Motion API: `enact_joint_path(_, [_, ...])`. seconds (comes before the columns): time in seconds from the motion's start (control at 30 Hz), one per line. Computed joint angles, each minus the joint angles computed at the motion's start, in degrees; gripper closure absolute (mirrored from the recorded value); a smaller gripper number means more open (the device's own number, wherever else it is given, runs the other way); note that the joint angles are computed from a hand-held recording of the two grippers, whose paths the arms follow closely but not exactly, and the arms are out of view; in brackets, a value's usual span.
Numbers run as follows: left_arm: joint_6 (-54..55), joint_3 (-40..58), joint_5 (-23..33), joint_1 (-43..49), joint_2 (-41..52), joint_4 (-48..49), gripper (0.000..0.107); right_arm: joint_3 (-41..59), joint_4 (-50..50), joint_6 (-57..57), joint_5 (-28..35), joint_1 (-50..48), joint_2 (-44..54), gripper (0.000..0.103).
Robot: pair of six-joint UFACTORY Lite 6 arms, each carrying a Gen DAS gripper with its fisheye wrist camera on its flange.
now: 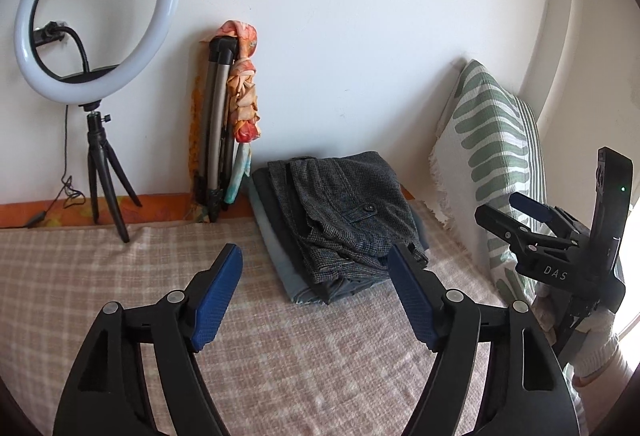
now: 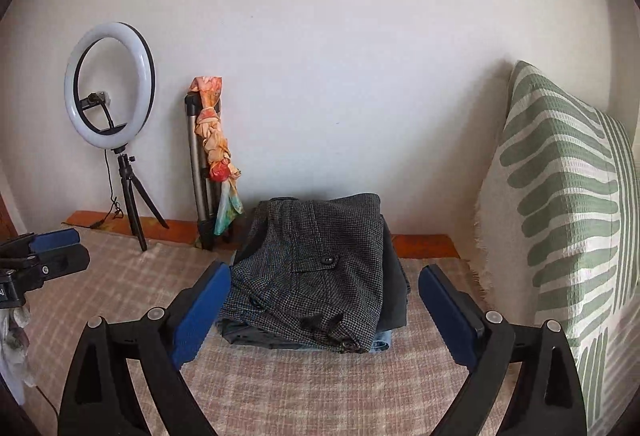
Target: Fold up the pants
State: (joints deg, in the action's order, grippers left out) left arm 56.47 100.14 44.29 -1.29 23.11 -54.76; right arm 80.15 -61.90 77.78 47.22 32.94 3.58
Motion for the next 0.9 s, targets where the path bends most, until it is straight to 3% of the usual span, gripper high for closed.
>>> enact_joint_path(0.23, [7.4,-16.7,2.3,5.5,-13.7,-2.9,0.029,-2.6,-3.1,8.8,11.8,15.3,-2.4,0.006])
enact_joint_path(0.43, [14.1,-29.8,4.4,11.6,-25.3,-4.9,0.028,-0.4,-4.9,16.8,21.8,27.7,1.1,0.006])
enact_joint_path(0.9, [28.2,-49.3,10.2,25.2,-40.5,-7.3,0.028,-1.0,-3.6,34.3,27.8,40.3,9.2,0.006])
